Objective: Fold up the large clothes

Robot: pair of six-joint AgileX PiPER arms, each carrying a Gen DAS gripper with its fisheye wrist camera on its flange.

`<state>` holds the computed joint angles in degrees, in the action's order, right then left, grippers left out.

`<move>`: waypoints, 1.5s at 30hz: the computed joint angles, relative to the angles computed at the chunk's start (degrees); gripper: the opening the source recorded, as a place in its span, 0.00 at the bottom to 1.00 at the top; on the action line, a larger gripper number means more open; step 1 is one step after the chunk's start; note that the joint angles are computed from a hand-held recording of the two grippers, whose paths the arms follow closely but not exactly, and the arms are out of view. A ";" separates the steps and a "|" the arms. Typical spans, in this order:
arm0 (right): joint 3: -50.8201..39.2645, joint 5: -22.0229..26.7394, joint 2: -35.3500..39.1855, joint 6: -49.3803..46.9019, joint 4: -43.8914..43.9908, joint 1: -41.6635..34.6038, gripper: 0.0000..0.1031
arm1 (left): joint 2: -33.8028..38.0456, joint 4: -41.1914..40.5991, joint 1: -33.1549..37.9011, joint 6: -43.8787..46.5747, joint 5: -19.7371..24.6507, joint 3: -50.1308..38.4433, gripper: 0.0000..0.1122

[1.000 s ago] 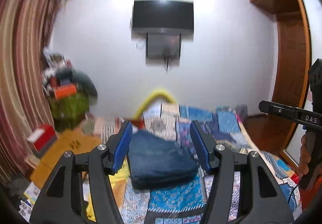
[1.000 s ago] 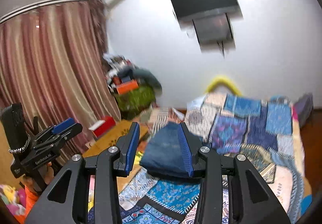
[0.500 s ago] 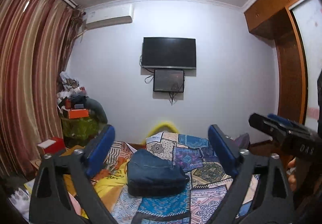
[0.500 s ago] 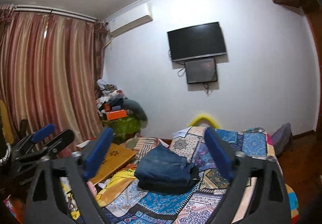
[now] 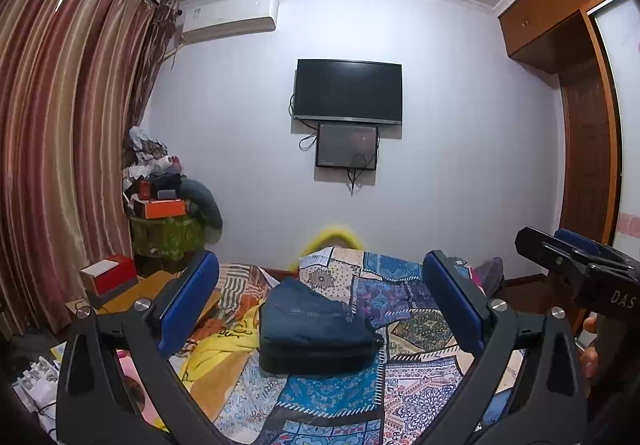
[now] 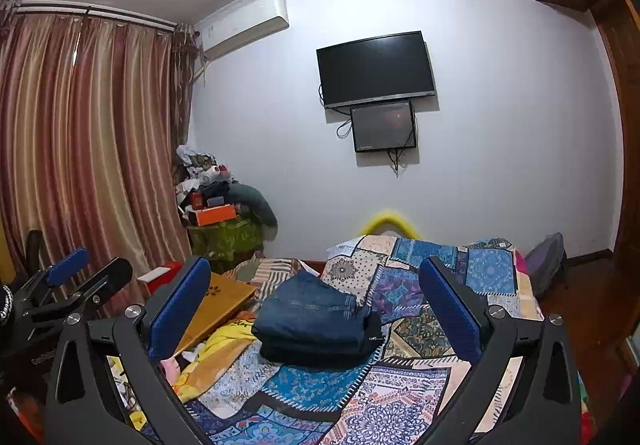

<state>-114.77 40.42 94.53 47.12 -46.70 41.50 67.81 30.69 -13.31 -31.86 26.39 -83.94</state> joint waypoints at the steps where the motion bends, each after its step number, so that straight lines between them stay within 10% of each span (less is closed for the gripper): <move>1: 1.14 -0.06 -0.44 0.83 -0.59 0.20 1.00 | 0.04 0.15 -0.06 -0.18 0.02 0.09 0.91; 45: 3.04 1.39 -1.43 1.23 -0.46 0.53 1.00 | 3.33 -13.07 2.04 11.12 1.99 -2.72 0.91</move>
<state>-111.73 41.81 93.10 48.35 -47.16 42.03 71.14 17.62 -11.27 -20.74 28.39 -86.65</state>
